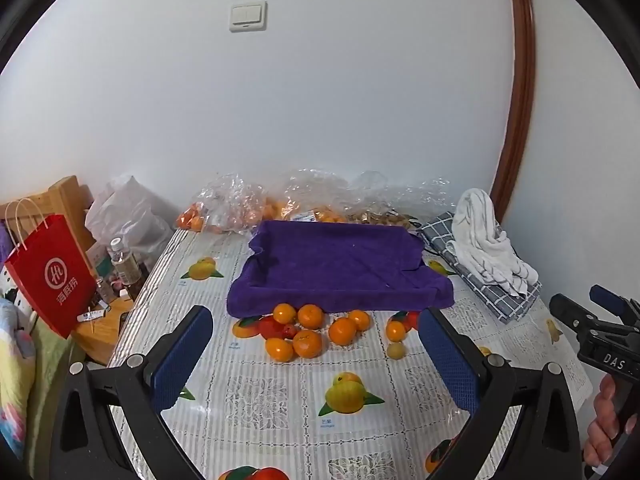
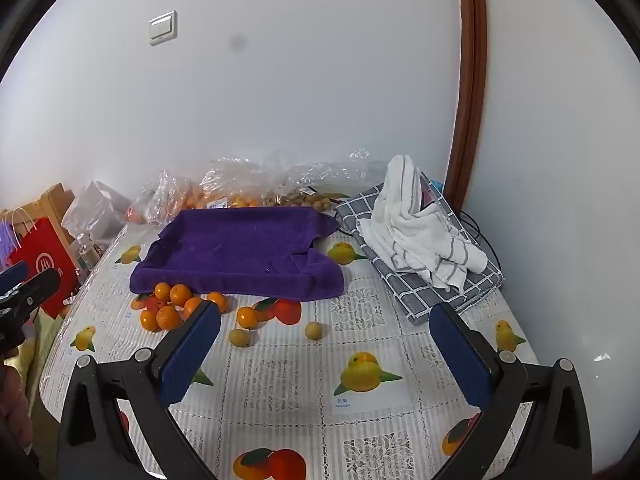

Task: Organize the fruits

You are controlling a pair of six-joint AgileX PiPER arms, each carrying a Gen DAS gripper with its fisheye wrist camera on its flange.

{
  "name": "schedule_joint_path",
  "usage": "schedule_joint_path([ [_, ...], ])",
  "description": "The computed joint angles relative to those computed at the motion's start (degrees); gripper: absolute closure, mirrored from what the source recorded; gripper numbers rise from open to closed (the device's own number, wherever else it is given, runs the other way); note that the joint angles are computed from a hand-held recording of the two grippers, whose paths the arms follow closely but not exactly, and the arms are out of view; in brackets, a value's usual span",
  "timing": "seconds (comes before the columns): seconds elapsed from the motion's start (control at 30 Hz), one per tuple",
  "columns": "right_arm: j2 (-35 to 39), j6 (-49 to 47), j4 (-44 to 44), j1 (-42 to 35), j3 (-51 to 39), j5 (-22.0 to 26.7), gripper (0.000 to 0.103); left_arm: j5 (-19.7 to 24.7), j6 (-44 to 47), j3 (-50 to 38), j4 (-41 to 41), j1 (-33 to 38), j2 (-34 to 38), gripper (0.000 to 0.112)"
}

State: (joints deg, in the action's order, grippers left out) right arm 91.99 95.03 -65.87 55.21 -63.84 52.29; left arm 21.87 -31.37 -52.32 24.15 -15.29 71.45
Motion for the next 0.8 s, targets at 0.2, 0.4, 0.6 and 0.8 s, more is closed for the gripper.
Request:
schedule_joint_path([
  [0.2,0.8,1.7,-2.0,0.6,-0.4,0.4,0.001,-0.6,1.3,0.5,-0.9,0.7,0.3,0.009],
  [0.4,1.2,0.3,-0.7,0.7,-1.3,0.7,0.001,-0.4,2.5,0.2,-2.4,1.8,0.5,0.009],
  [0.6,0.2,1.0,-1.4,0.7,-0.2,0.5,0.001,-0.5,0.4,1.0,-0.2,1.9,-0.3,0.009],
  [0.8,-0.2,0.8,-1.1,0.4,-0.2,0.4,0.001,-0.6,0.2,1.6,-0.3,1.8,-0.5,0.009],
])
